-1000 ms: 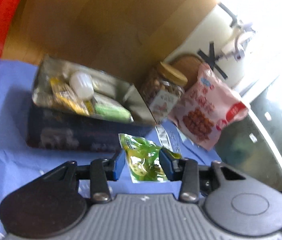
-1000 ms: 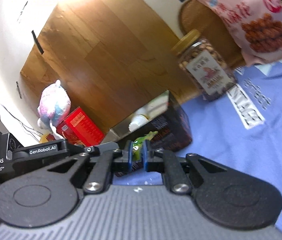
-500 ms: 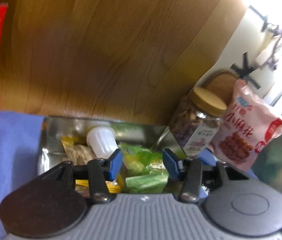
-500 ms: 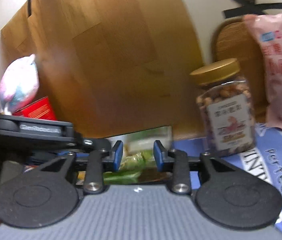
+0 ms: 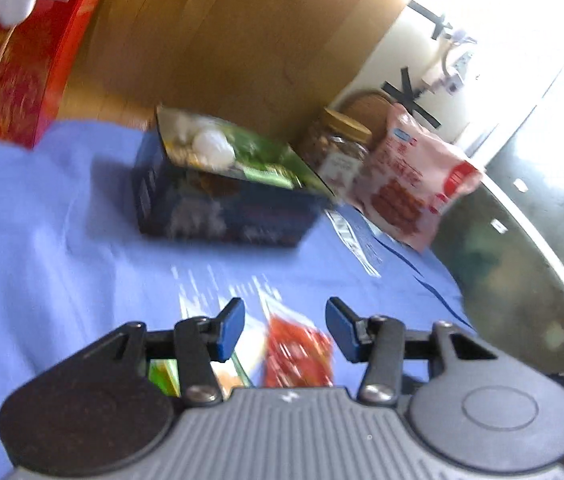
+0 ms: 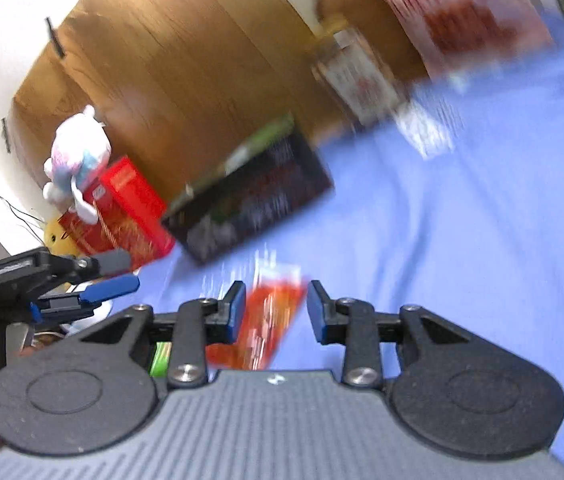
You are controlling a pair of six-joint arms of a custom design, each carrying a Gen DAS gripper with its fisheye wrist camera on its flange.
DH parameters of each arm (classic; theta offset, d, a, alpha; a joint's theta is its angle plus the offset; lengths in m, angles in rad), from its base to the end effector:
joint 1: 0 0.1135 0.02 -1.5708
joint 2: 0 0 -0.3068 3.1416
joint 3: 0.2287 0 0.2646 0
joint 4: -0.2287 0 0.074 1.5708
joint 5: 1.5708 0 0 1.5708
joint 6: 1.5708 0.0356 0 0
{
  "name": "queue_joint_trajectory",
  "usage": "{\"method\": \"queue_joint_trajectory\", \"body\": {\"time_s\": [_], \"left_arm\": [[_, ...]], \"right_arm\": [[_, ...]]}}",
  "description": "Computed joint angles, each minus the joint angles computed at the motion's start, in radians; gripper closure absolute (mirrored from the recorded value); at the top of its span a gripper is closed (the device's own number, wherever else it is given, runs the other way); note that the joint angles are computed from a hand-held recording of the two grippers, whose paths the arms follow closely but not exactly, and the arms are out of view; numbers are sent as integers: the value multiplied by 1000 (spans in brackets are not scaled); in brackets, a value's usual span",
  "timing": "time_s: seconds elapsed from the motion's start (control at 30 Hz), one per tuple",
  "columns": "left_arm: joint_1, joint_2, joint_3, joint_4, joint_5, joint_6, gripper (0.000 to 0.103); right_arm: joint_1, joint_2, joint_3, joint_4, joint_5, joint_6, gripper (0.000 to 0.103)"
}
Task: Organize snacks
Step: 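Carry the green bag into the tin and release it, then grasp the green-striped snack packet with the left gripper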
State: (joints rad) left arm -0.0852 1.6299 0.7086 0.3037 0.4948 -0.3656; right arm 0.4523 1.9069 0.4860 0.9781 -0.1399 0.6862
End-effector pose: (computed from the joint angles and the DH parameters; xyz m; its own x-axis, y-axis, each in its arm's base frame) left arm 0.3250 -0.0447 0.1898 -0.7035 -0.2557 -0.6631 0.2239 0.8058 -0.5483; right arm 0.2836 0.1433 0.1105 -0.6442 0.3846 -0.6612 -0.1783 0.7651 0.6187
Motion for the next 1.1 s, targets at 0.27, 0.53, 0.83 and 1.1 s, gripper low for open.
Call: {"method": "queue_joint_trajectory", "body": {"time_s": [0.27, 0.53, 0.83, 1.1], "left_arm": [[33, -268, -276, 104, 6, -67, 54], [149, -118, -300, 174, 26, -113, 53], [102, 89, -136, 123, 15, -75, 51], [90, 129, -82, 118, 122, -41, 77]], "right_arm": [[76, -102, -65, -79, -27, 59, 66], [164, -50, 52, -164, 26, -155, 64], [239, 135, 328, -310, 122, -480, 61], [224, 156, 348, -267, 76, -481, 91]]}}
